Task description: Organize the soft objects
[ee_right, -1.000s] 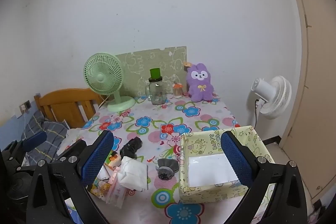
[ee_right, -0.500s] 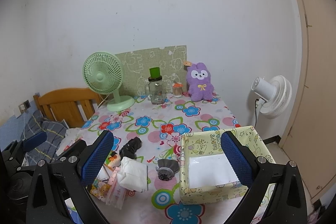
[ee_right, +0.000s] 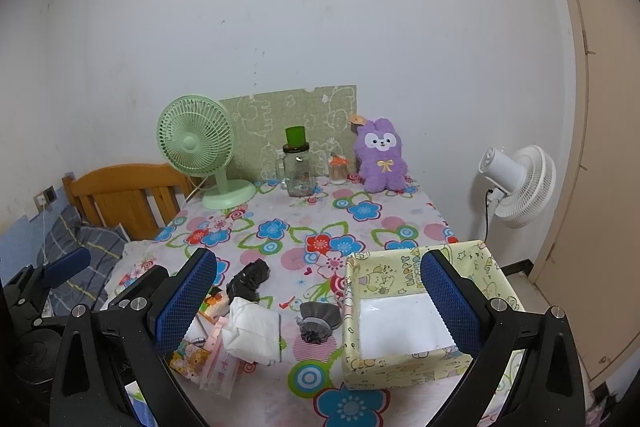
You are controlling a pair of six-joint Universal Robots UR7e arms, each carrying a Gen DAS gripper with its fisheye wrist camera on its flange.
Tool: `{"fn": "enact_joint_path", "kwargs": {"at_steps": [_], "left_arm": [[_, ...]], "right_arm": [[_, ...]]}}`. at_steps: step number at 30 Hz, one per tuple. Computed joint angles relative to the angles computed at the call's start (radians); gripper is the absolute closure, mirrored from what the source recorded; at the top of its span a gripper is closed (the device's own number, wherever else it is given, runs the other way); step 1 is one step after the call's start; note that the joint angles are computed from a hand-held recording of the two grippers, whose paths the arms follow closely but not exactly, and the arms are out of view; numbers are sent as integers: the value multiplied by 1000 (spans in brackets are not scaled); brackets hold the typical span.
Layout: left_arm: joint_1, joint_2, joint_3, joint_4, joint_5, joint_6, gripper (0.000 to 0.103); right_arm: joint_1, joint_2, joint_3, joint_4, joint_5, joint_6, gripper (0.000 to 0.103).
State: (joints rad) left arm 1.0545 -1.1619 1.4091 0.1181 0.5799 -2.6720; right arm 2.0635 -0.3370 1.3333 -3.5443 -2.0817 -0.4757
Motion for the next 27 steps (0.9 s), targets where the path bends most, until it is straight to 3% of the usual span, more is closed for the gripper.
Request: {"fn": "enact_joint_path", "kwargs": {"at_steps": [27], "left_arm": [[-4,7,-6,-6,3,8,6]], "right_arm": [[-2,0,-3,1,5,3,0]]}}
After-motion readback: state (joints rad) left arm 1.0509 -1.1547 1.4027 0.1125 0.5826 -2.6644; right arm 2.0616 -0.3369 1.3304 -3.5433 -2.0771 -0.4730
